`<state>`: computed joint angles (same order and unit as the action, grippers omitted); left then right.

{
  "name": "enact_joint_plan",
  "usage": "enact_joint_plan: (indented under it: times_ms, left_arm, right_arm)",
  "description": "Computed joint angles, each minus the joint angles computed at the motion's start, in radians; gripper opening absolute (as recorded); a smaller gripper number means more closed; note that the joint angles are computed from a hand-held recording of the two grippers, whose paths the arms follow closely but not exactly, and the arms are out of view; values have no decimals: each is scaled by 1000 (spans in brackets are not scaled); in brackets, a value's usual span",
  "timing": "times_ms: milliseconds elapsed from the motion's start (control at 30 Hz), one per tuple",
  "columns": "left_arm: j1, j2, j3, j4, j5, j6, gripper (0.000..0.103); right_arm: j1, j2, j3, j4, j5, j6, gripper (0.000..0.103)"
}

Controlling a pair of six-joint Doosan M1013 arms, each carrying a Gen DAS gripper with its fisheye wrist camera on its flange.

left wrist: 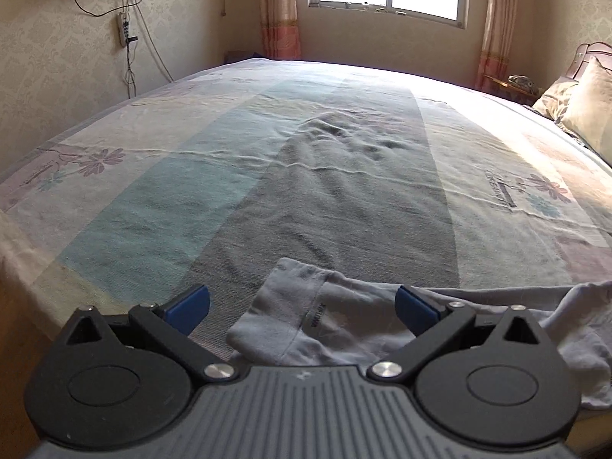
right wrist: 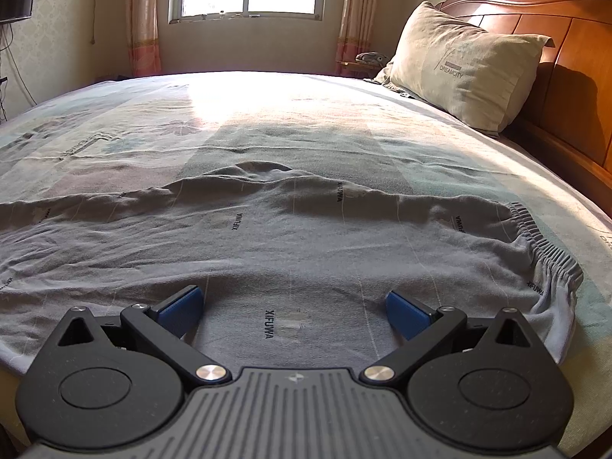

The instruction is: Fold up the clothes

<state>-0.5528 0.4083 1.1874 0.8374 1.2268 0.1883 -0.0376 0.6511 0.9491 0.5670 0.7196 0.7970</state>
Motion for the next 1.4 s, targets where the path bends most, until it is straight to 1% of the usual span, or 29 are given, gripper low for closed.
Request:
enact_joint_plan:
  times_ms: [100, 167, 233, 267, 300, 367, 433, 467, 533, 567, 600, 667, 733, 800, 833, 867, 933, 967, 1033, 1100, 1200, 1267, 1333, 1400]
  left_arm:
    - [18, -2, 8, -88, -181, 47, 102]
    - [34, 7, 6, -150, -270, 76, 102]
    - [61, 11, 14, -261, -369, 117, 102]
    - [74, 13, 18, -307, -401, 126, 102]
    - [82, 19, 18, -322, -404, 113, 102]
    - [86, 24, 18, -261, -374, 41, 102]
    - [89, 31, 5, -218, -311, -27, 102]
    - [96, 26, 9, -225, -322, -43, 102]
    - [98, 23, 2, -239, -321, -51, 102]
    - [94, 26, -9, -239, -312, -29, 102]
    - [90, 28, -17, -247, -319, 4, 102]
    - [88, 29, -26, -301, -370, 88, 102]
    - [95, 32, -28, -404, -445, 167, 102]
    - [108, 37, -27, -543, -526, 255, 102]
    - [119, 41, -24, -641, -574, 309, 102]
    - [126, 46, -23, -715, -603, 349, 102]
    - [134, 63, -35, -764, -605, 359, 102]
    - [134, 69, -41, -733, -595, 324, 102]
    - [137, 73, -37, -654, -617, 230, 102]
    - [138, 76, -45, -617, -606, 174, 102]
    - [118, 86, -88, -552, -518, 182, 102]
    - [93, 92, -119, -514, -448, 252, 102]
    - [63, 89, -127, -464, -399, 305, 102]
    - [33, 84, -124, -407, -359, 330, 102]
  right_arm:
    - [1, 0, 2, 0, -5, 3, 103]
    - [2, -2, 6, 0, -11, 1, 103]
    - [3, -2, 8, 2, -14, -1, 103]
    - [3, -2, 7, 3, -13, -1, 103]
    - [3, -1, 6, 3, -12, -1, 103]
    - [3, 0, 4, 4, -10, 0, 103]
    - [2, 1, 2, 5, -9, 1, 103]
    - [2, 1, 2, 6, -8, 0, 103]
    - [2, 1, 2, 9, -8, -2, 103]
    - [2, 1, 2, 9, -9, -2, 103]
    - [2, 1, 3, 9, -9, -3, 103]
    - [3, 1, 4, 9, -13, -6, 103]
    - [4, 0, 5, 9, -17, -9, 103]
    - [4, 0, 4, 9, -17, -9, 103]
    - [4, 1, 3, 9, -15, -9, 103]
    - [4, 1, 3, 9, -14, -8, 103]
    - [4, 1, 2, 9, -14, -7, 103]
    - [4, 2, 2, 9, -13, -7, 103]
    - [3, 2, 1, 10, -10, -7, 103]
    - [3, 3, 0, 13, -8, -8, 103]
    - [0, 4, -1, 27, -3, -8, 103]
    - [-2, 7, -3, 39, 3, -7, 103]
    - [-2, 6, -2, 38, 1, -6, 103]
    - [-1, 5, 1, 38, -4, -8, 103]
